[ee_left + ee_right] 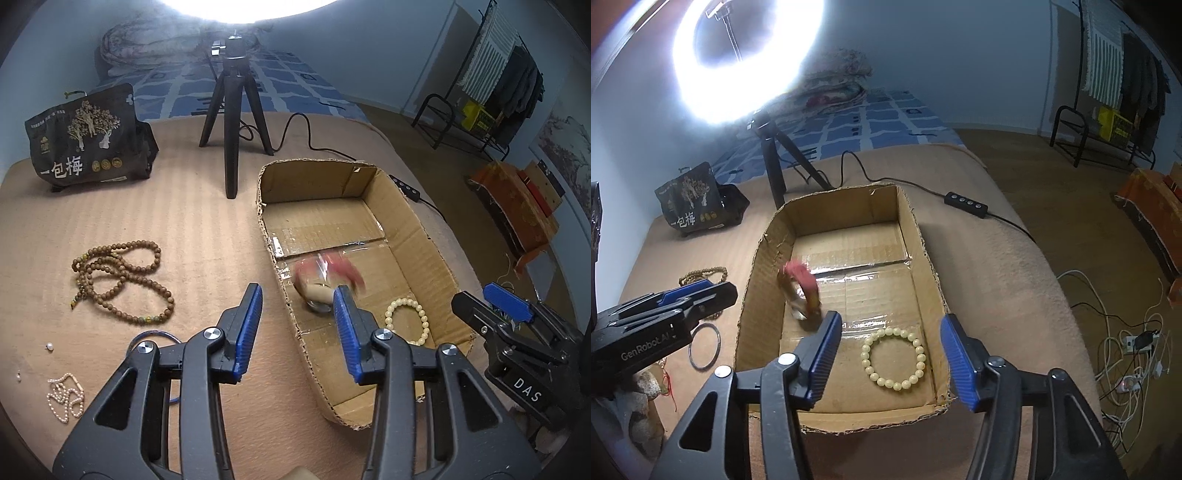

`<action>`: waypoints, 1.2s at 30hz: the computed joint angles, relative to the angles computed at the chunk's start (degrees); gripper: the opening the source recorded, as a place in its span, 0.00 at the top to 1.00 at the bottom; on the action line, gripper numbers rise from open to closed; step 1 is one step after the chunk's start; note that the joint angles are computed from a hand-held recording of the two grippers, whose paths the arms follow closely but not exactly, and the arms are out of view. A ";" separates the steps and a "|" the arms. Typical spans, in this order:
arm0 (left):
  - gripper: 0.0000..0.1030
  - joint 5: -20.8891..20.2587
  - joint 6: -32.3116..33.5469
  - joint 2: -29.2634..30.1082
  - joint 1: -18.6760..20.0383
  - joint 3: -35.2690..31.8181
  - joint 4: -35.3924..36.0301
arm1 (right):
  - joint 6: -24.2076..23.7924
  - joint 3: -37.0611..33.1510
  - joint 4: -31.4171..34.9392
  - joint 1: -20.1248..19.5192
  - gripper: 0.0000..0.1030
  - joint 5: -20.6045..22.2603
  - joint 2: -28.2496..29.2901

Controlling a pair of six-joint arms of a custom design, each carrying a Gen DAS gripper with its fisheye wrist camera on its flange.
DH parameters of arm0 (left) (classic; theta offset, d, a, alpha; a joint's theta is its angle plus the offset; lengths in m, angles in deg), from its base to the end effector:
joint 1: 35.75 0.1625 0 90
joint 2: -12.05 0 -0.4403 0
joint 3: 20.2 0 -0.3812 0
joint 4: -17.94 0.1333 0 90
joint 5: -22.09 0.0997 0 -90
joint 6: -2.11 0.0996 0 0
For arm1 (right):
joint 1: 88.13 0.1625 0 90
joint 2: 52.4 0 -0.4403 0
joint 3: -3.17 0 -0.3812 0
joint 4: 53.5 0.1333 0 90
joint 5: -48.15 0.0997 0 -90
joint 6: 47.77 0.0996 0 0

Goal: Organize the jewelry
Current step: 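Open the left gripper over the box while the right gripper releases the bracelet inside, then move the left gripper to the pearl necklace while the right gripper approaches the blue bangle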

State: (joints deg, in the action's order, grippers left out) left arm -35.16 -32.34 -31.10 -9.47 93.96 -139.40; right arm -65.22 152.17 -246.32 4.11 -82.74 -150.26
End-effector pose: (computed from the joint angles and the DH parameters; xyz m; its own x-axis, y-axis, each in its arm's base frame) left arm -0.4008 -0.4067 0.0132 -0.7876 0.3845 -0.4814 0.5448 0.7996 -0.2526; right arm 0.0798 -0.2970 0.3334 -0.7325 0.2756 0.6225 -0.2557 0.7361 -0.6267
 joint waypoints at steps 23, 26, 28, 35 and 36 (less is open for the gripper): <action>0.49 6.27 -1.26 -8.70 -2.17 5.60 3.44 | 2.09 -1.73 -3.80 7.19 0.16 -3.69 4.80; 0.49 6.84 -1.60 -10.45 -1.85 6.25 4.76 | 2.41 -2.16 -3.78 8.38 0.13 -3.67 6.01; 0.49 7.04 -1.78 -11.54 -1.60 6.64 5.60 | 2.55 -2.38 -4.08 9.12 0.12 -3.68 6.88; 0.49 8.54 -2.12 -16.63 -0.28 8.86 8.68 | 3.10 -3.54 -5.04 12.08 0.12 -3.86 10.61; 0.49 8.77 -2.31 -17.61 0.01 9.21 9.37 | 3.25 -3.67 -5.12 12.31 0.12 -3.74 11.01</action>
